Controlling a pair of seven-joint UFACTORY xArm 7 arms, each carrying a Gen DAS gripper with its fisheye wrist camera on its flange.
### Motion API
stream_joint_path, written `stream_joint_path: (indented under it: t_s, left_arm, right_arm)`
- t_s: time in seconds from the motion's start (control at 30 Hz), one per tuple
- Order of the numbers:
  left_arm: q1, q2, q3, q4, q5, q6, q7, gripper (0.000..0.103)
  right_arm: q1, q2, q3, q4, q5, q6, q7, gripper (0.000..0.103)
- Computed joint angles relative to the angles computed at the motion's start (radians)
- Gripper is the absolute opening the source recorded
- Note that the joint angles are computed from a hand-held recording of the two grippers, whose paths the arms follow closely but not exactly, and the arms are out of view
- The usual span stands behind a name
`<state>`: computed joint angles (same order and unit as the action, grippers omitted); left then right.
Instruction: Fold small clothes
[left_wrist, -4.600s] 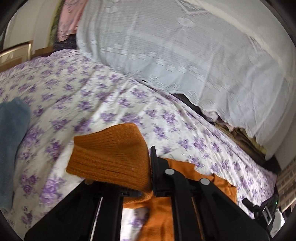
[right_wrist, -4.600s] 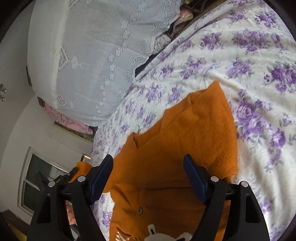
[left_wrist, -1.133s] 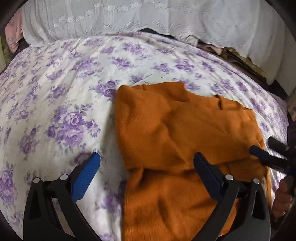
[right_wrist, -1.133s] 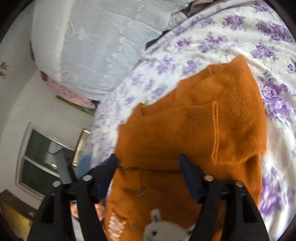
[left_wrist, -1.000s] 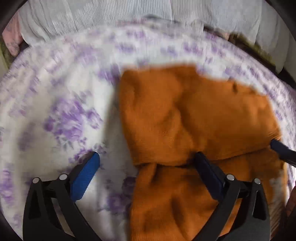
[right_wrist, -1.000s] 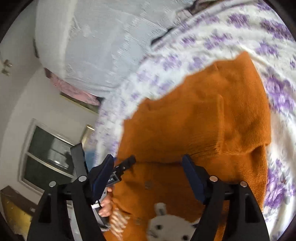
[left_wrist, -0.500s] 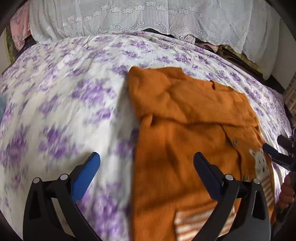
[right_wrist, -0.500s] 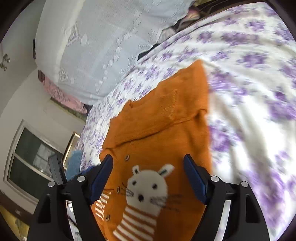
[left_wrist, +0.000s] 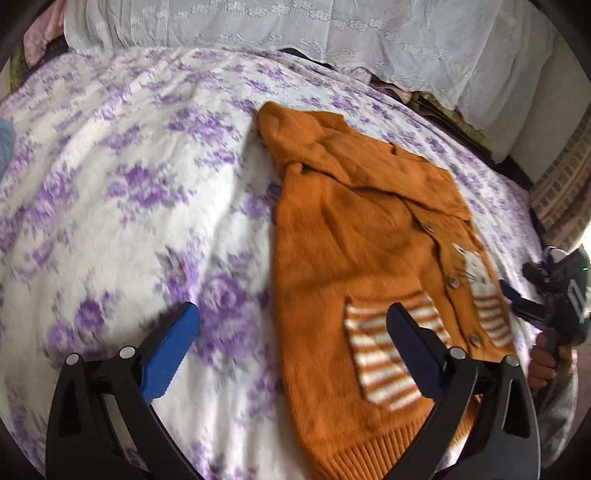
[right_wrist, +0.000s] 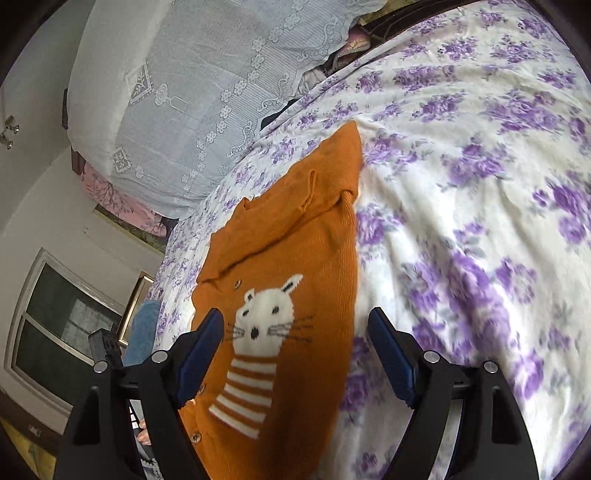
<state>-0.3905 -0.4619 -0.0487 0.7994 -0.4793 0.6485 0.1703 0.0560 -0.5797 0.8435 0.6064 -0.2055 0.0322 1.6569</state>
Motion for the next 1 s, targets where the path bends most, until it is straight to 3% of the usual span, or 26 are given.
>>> stream_joint_path:
  t_s: [0.27,0.37,0.6,0.73,0.87,0.93,1.0]
  left_arm:
    - [-0.056,-0.033,0.091,-0.014,-0.181,0.128,0.169,0.098]
    - [-0.053,-0.027,0.095,-0.005,-0.234,0.173,0.219,0.098]
    - [-0.013,0.137,0.065,0.146,-0.305,0.266,0.294,0.098]
    - [0.026,0.224,0.02,0.225,-0.324,0.27,0.292,0.098]
    - [0.04,0.21,-0.06,0.203,-0.219,0.162,0.23,0.098]
    - [0.039,0.184,-0.106,0.169,-0.101,0.088,0.157,0.098]
    - [0.051,0.165,-0.173,0.134,0.091,0.011,0.046,0.098]
  right_arm:
    - [0.038,-0.024,0.0,-0.023,0.009,-0.011,0.014,0.081]
    - [0.047,-0.027,0.003,-0.025,0.013,-0.014,0.012,0.081]
    - [0.071,0.103,-0.052,0.046,-0.02,0.008,-0.089,0.082]
    - [0.063,0.198,-0.08,0.102,-0.06,0.014,-0.137,0.083]
    - [0.001,0.243,-0.044,0.134,-0.122,-0.003,-0.125,0.084]
    - [-0.002,0.238,-0.036,0.139,-0.143,0.012,-0.126,0.083]
    - [-0.002,0.23,-0.029,0.144,-0.165,0.036,-0.123,0.083]
